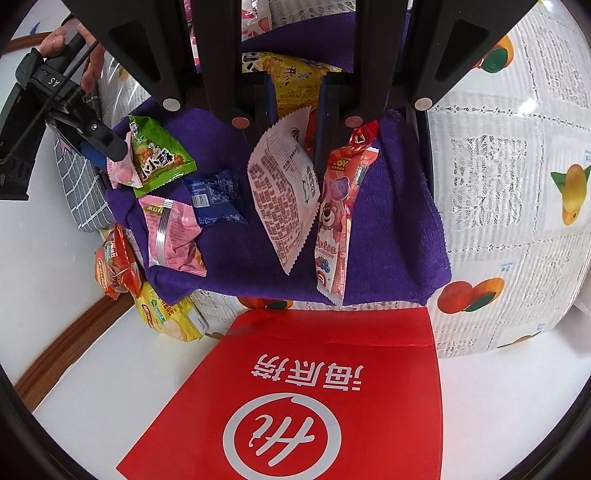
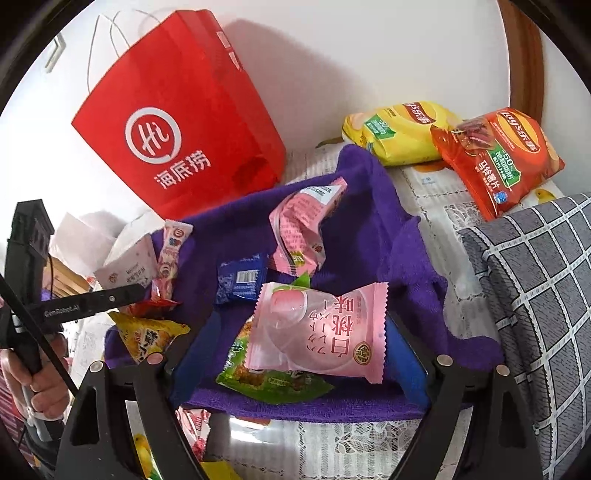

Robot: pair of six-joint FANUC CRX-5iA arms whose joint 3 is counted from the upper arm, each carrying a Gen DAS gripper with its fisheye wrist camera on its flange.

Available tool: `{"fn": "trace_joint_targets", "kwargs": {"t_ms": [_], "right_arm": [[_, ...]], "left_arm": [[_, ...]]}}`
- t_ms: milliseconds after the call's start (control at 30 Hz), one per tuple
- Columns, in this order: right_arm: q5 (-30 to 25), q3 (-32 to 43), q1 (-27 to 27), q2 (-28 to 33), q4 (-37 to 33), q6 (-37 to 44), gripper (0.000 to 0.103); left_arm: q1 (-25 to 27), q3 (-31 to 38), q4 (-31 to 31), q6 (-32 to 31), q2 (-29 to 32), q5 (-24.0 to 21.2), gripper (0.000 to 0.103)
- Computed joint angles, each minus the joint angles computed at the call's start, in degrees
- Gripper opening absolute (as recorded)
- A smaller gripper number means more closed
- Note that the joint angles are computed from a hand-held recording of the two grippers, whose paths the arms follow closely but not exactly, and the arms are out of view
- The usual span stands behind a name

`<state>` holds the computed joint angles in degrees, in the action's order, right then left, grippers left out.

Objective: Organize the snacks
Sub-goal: 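Lower the peach candy onto the towel and open the right tool while the left tool releases the wrapper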

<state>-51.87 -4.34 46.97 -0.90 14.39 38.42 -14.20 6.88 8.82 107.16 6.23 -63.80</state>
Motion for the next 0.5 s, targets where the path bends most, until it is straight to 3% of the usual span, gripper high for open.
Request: {"fn": "trace_joint_targets", "kwargs": {"t_ms": [133, 400, 500], "right_arm": [[1.37, -1.54, -0.03, -0.89, 2.14, -3.55, 0.091], [1.32, -0.80, -0.38, -0.53, 0.34, -1.89, 0.092], [4.20, -2.93, 0.28, -1.96, 3.22, -4.49, 0.092]], "left_arm": [[0.11, -0.23, 0.26, -0.27, -0.22, 0.38, 0.016], [-0.08, 0.02, 0.04, -0.78, -0.45, 0.20, 0.016], [0.01, -0.11, 0.76, -1.29, -0.56, 0.15, 0.016]]}}
